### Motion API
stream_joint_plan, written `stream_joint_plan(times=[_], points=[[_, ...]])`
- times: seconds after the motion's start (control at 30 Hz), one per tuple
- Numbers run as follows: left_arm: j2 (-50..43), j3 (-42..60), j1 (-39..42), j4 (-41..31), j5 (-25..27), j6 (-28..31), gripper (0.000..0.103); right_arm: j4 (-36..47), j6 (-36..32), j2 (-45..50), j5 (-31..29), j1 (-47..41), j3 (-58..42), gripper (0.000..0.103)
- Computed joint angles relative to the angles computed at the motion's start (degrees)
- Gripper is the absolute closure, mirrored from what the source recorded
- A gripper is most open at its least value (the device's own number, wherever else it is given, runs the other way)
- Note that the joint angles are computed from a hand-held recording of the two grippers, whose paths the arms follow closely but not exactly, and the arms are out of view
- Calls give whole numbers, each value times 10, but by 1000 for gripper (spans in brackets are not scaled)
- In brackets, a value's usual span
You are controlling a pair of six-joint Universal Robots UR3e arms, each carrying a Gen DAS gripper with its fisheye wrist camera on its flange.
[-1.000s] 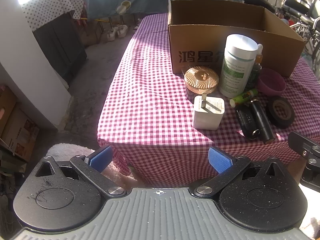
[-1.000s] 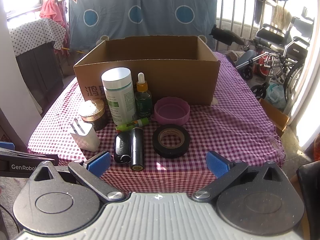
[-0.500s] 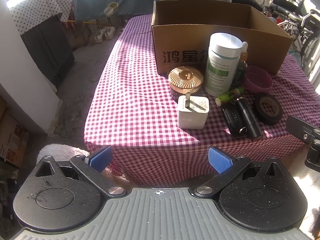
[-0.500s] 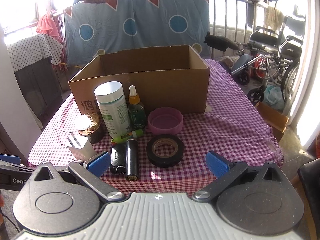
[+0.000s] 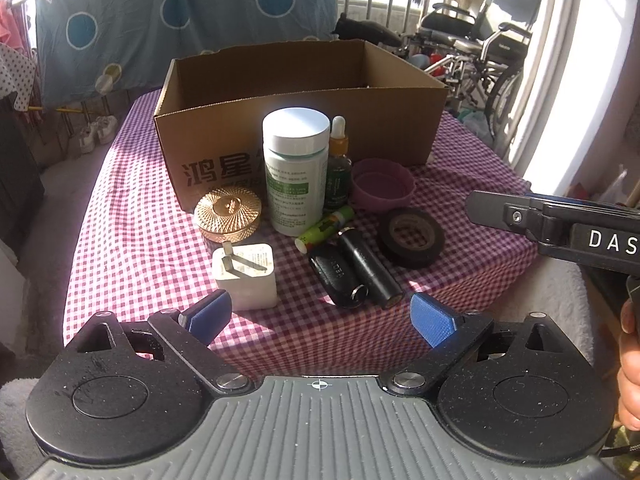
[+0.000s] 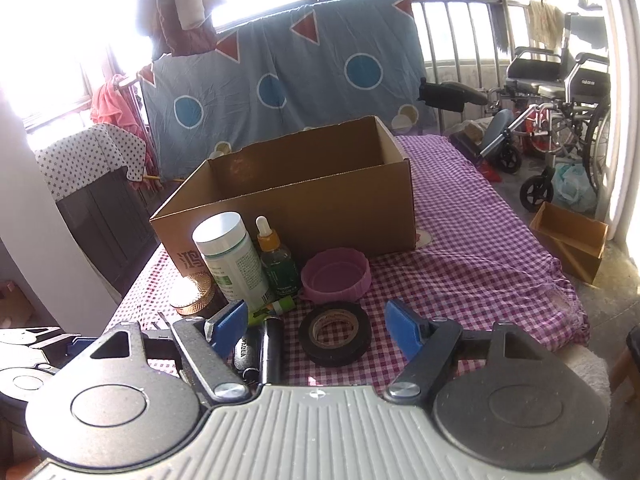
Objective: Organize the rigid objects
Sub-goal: 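Lower the right gripper onto the black cylindrical flashlight and close it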
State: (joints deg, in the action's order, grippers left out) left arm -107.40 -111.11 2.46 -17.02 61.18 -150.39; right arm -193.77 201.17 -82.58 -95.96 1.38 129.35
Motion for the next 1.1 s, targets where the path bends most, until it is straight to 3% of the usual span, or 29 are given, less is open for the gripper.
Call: stream_joint_plan(times=[0.07,0.23,0.4,0.53,0.67,1.1], points=[[-4,2,-1,-6,-14,15,9,14,-5,8,51,-22,-9,36],[-14,-2,-14,6,-21,58,25,75,-29,42,134,-47,-63,53],[-25,6,-26,-7,-17,92,41,166,-52,84,169,-53,-138,72],[-37,19,-25,-23,-27,105,46,228,-64,107,179,-53,-187,79],[-52,39,-26,-42,-31,111,53,284,-70,131,178,-49,-237,81],[-72,68,-3,-91,-69,136,56,394,-68,176,162,-44,-338,84]])
